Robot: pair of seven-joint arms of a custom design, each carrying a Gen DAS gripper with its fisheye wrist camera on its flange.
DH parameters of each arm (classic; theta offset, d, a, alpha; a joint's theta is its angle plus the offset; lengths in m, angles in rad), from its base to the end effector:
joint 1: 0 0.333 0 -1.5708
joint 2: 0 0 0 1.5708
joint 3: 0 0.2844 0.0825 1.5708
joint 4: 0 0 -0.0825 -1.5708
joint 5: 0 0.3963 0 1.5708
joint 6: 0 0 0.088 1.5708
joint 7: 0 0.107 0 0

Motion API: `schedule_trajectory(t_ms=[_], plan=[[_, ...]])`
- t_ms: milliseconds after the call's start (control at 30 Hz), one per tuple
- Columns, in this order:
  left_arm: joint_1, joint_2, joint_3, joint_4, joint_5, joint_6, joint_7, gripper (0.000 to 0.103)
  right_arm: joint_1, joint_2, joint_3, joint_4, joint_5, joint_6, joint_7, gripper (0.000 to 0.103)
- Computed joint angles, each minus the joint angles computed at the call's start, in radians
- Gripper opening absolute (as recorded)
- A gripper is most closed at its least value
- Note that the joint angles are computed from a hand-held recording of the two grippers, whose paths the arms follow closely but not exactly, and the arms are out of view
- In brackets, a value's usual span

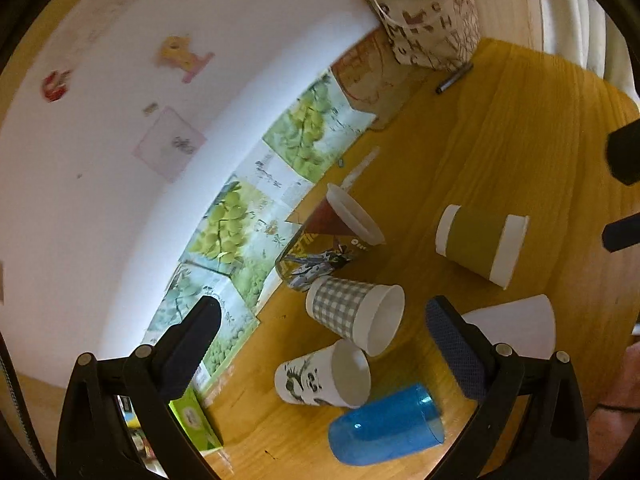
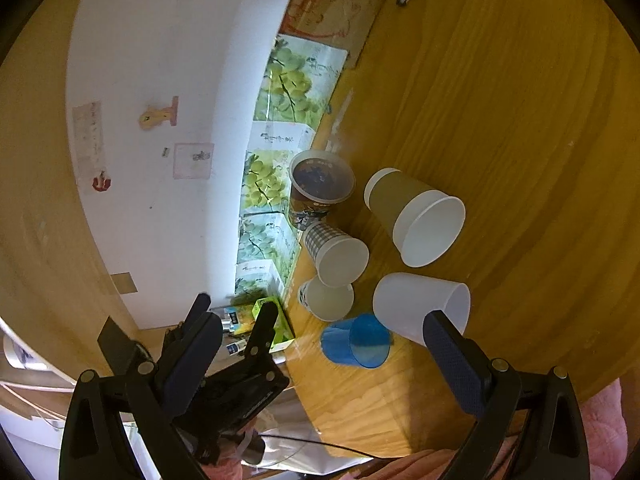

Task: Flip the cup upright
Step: 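Close the left gripper around the clear printed cup's body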

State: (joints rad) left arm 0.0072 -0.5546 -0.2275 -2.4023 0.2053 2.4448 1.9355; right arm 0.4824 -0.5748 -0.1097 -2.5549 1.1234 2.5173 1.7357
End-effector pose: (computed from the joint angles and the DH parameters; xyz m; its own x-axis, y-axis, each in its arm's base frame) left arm 0.4469 -0.1100 0.5435 -0.4941 -0.7291 -0.4735 -0.6395 0.6738 -0.3702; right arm 0.4131 0.1517 0.4811 -0.3344 -0.4152 -0.8461 -0.8619 0.4978 0.0964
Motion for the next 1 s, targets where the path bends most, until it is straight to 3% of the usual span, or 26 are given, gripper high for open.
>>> schedule_trajectory(t_ms=[233,733,1000], plan=[[0.025,0.138,-0.045,0.092,0.141,-0.002,-0.037,0.102,-0.039,0.110,-0.041,0.087,0.024,-0.118,-0.076,0.101],[-0.008,0.368,-0.026,0.198,0.461,0.027,-0.040,0.102,-0.194,0.372,0.034,0.284,0.107,-0.258,-0.208,0.101],[-0.063,0.455,0.010,0.244,0.491,-0.019,-0.045,0.102,-0.243,0.431,0.069,0.315,0.144,-0.291,-0.225,0.101]])
